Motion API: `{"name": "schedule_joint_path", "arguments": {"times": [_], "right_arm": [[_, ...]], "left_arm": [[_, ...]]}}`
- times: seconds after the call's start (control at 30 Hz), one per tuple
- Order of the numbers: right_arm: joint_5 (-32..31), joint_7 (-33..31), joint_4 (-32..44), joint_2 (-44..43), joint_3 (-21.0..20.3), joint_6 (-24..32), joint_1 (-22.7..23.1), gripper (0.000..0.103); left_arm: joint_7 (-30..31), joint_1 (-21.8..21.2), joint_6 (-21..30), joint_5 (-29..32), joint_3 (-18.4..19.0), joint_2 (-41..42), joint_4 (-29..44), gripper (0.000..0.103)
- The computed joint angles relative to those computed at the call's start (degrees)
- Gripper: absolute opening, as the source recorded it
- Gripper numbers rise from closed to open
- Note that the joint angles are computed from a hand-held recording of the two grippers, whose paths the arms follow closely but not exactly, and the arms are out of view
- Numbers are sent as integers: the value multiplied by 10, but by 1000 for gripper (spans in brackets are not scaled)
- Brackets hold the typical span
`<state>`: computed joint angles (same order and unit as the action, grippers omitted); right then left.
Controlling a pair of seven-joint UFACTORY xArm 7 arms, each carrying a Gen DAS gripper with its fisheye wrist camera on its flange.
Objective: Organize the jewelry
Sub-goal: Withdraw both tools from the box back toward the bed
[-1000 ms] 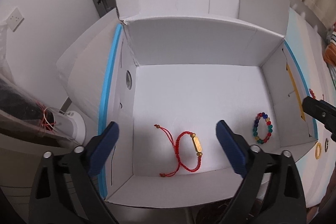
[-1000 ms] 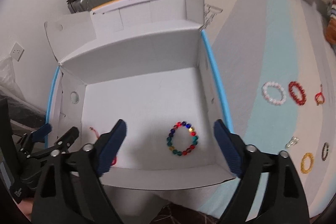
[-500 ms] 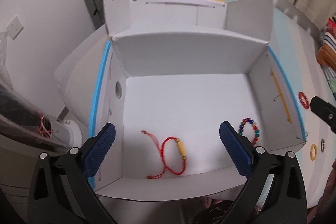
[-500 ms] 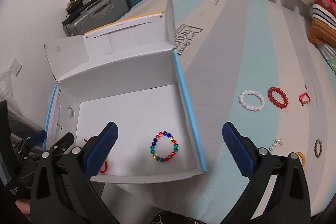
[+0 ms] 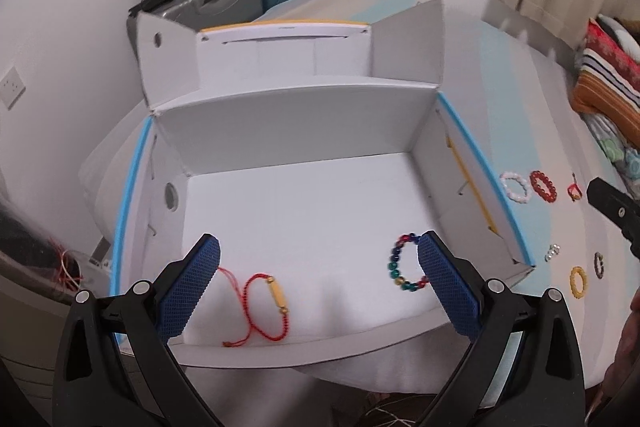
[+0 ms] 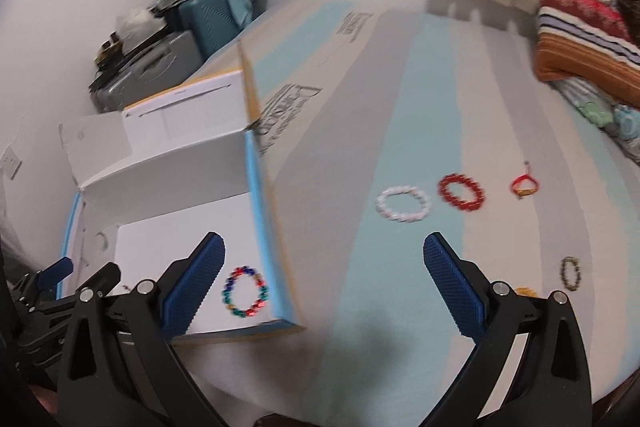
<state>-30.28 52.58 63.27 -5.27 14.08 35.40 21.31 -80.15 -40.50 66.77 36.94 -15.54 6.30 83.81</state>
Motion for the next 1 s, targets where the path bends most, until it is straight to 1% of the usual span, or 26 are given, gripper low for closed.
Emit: {"name": "schedule_joint_path", "arguments": {"times": [0.1, 0.33, 0.67, 1.0], "right_arm": [[-7, 8, -23, -22, -4, -7, -9, 96], [-5, -4, -73, -70, -3, -6, -41, 96], [36, -43, -156, -151, -11, -12, -100, 96], [73, -87, -220, -211, -20, -23, -146, 96]], "left_arm": [[-12, -10, -1, 12, -2, 18, 20, 97], [0, -52, -6, 37, 10, 75, 87, 97], [38, -133, -2, 52, 57, 183, 236, 97], [103, -196, 24, 16, 109, 289, 390, 97]]}}
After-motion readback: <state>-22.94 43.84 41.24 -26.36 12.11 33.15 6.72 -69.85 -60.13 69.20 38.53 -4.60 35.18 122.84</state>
